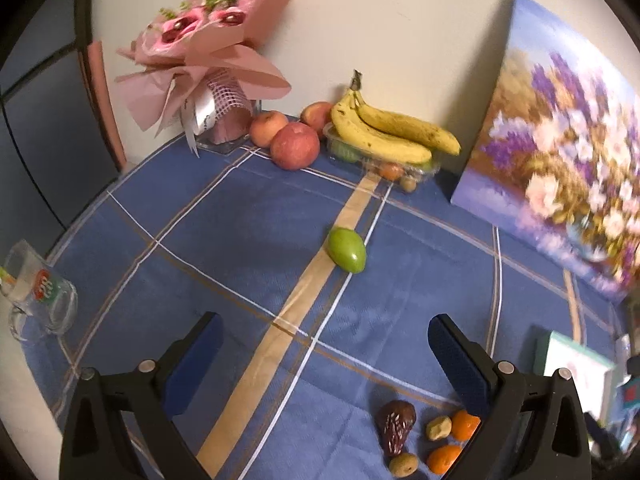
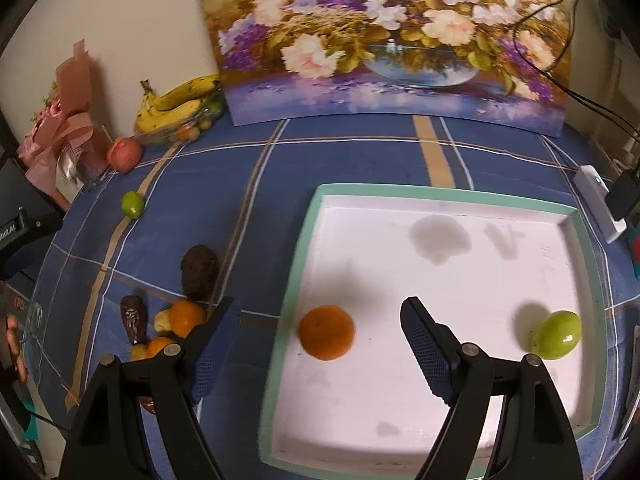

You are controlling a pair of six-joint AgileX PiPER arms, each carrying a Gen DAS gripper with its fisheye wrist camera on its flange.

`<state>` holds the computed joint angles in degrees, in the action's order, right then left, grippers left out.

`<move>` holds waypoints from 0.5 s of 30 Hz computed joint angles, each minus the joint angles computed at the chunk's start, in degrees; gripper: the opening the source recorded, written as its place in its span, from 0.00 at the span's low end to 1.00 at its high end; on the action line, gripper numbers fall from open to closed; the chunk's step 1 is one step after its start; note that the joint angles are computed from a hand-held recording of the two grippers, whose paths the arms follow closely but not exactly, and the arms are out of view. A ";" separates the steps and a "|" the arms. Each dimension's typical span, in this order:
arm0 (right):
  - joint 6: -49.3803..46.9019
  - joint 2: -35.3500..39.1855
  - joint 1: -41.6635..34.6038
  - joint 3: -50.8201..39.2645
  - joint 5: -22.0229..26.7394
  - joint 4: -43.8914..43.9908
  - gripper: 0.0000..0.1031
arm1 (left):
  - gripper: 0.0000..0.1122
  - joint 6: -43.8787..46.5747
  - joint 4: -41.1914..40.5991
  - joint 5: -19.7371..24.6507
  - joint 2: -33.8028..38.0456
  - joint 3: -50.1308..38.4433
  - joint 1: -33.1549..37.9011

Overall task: Organize fruits
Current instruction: 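Move both tools back toward the remaining fruits on the cloth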

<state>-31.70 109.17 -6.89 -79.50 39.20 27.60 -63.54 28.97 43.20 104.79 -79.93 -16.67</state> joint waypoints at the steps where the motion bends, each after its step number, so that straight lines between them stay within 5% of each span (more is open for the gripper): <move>1: -0.54 -0.15 0.49 0.21 -0.08 0.61 0.80 | 0.92 0.25 -0.82 -1.36 -0.52 0.85 0.88; 8: 3.37 0.07 4.41 -0.99 0.91 -1.66 0.80 | 0.92 0.53 -4.87 -10.95 -3.84 6.72 8.61; 15: 8.70 1.01 7.97 -5.59 2.80 -2.66 0.80 | 0.92 17.75 -20.72 -16.91 -3.60 7.01 15.37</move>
<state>-22.99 110.18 1.09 -85.09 42.00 24.94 -45.79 8.25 26.28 101.20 -72.92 -1.30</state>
